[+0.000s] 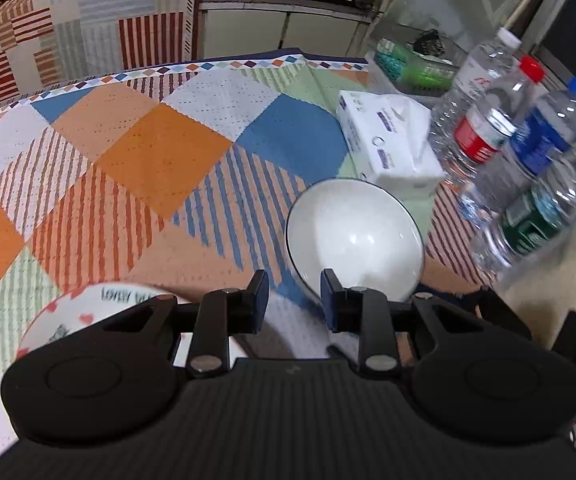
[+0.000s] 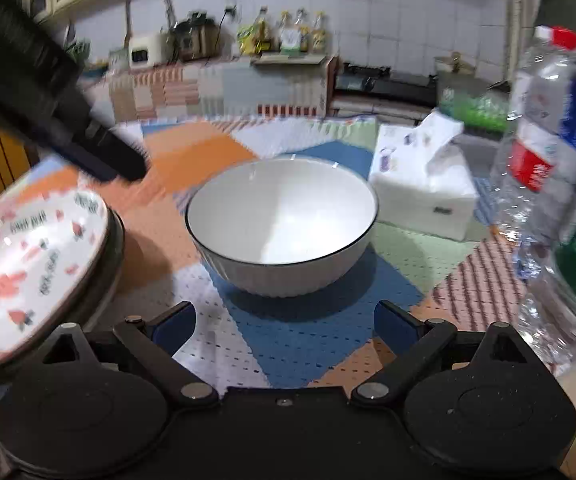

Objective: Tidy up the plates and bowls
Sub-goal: 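Lower the nested bowls into the third white bowl with the left gripper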

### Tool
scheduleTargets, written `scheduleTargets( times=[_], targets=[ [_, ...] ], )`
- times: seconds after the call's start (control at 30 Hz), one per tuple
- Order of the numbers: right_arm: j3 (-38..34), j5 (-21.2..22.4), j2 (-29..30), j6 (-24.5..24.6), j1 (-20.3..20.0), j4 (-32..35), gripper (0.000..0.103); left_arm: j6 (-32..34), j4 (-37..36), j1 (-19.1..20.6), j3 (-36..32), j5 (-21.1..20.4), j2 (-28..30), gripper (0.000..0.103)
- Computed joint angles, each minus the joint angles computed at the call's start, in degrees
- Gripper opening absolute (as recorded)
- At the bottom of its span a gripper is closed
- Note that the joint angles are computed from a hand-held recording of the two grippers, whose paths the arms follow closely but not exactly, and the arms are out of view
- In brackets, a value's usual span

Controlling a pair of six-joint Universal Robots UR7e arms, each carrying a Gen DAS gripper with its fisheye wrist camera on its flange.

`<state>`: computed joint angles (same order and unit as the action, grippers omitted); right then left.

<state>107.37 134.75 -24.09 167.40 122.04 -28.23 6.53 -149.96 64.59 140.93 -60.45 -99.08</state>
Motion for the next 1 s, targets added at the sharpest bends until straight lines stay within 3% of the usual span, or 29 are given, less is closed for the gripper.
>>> scheduleTargets(
  times=[0.1, 0.17, 0.3, 0.43, 0.53, 0.63, 0.87, 1.0],
  targets=[
    [-1.91, -0.13, 1.45, -2.44, -0.86, 1.19, 0.098, 0.63, -8.36, 0.05, 0.92, 3.36, 5.73, 0.027],
    [-2.57, 0.57, 1.69, -0.53, -1.20, 1.06, 0.098, 1.97, -12.97, 0.18, 1.04, 5.22, 9.21, 0.026],
    [-2.96, -0.57, 1.26, 0.45, -2.37, 0.10, 0.099, 2.68, -13.79, 2.22, -0.57, 3.20, 12.26, 0.026],
    [-4.47, -0.75, 2.05, -2.38, -2.69, 0.35, 0.099, 3.77, -14.05, 4.26, -1.39, -0.15, 13.29, 0.006],
    [-3.89, -0.66, 2.02, -4.82, -1.99, -2.76, 0.097, 6.03, -15.77, 4.05, -0.29, -1.01, 12.51, 0.006],
    [-7.42, 3.63, 3.88, -2.50, -0.09, 1.55, 0.096, 5.62, -12.77, 2.90, 0.09, -0.07, 10.59, 0.006],
    [-4.06, 2.75, 0.83, 1.04, 3.70, 1.53, 0.095, 1.14, 0.13, 1.19, -1.14, -2.36, 2.06, 0.007],
    [-1.65, 4.45, -0.27, 2.06, 6.76, -1.37, 0.096, 0.56, 5.91, -3.44, 0.60, 0.35, -3.62, 0.007]
  ],
)
